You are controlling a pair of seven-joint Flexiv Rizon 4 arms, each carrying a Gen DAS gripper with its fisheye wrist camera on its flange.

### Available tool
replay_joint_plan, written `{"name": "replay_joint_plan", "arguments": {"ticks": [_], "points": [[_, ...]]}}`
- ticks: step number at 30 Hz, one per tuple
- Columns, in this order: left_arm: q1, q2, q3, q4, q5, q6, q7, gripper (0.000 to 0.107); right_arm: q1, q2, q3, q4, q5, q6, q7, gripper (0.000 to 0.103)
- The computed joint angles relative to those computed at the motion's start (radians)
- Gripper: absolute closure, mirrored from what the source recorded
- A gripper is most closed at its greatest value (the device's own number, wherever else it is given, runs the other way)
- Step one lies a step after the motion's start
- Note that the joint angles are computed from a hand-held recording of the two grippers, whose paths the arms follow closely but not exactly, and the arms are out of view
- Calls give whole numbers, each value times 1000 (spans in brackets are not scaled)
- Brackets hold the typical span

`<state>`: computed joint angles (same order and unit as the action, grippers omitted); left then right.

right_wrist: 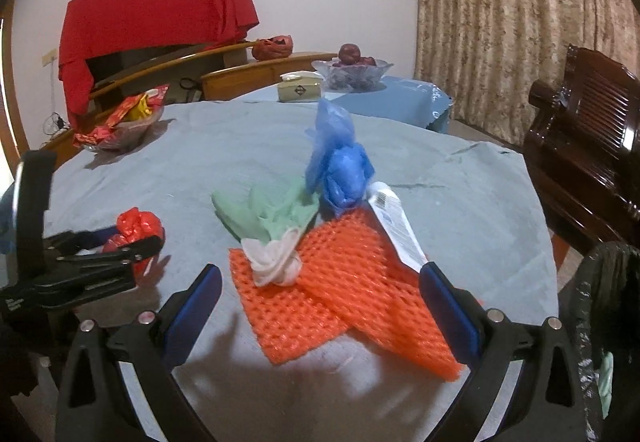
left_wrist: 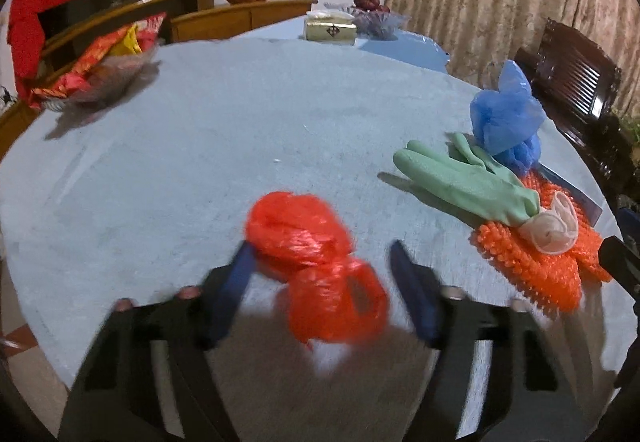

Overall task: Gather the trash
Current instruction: 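Grasp the red plastic bag with the left gripper while the right grasps the light green glove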

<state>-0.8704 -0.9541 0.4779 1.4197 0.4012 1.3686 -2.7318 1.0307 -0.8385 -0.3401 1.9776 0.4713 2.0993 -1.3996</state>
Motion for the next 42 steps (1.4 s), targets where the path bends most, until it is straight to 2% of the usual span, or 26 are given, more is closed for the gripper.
{"name": "replay_joint_plan", "arguments": {"ticks": [1,7,12,17,19,22,28,30,34,36,42], "points": [[11,-1,-12,-2,-3,6,7,64,0,0,-1,-3,-1,-1,-1,6],[-28,-1,40,9,-1,39,-34,68,-33,4,26,-32,-39,0,-11,6],[-72,14,97,16,16,36,-55,68,-46,-14,28,-92,-71,-46,1,7],[-88,28,121,20,45,25,-83,68,-68,-37,34,-137,-139,-99,41,19],[-92,33,125,24,58,22,-98,68,-75,-46,35,-151,-174,-120,56,28],[-80,40,117,27,71,24,-111,68,-80,-62,25,-176,-227,-164,87,36],[-74,45,112,24,93,24,-140,68,-69,-98,-19,-211,-309,-247,175,38],[-75,46,111,22,102,24,-146,68,-71,-102,-23,-214,-335,-267,207,44],[-75,53,110,21,116,25,-160,68,-82,-94,-25,-198,-383,-272,256,66],[-77,56,110,19,124,24,-166,68,-87,-83,-24,-184,-403,-268,268,71],[-100,71,123,14,163,11,-202,68,-105,-41,8,-138,-414,-178,245,75]]}}
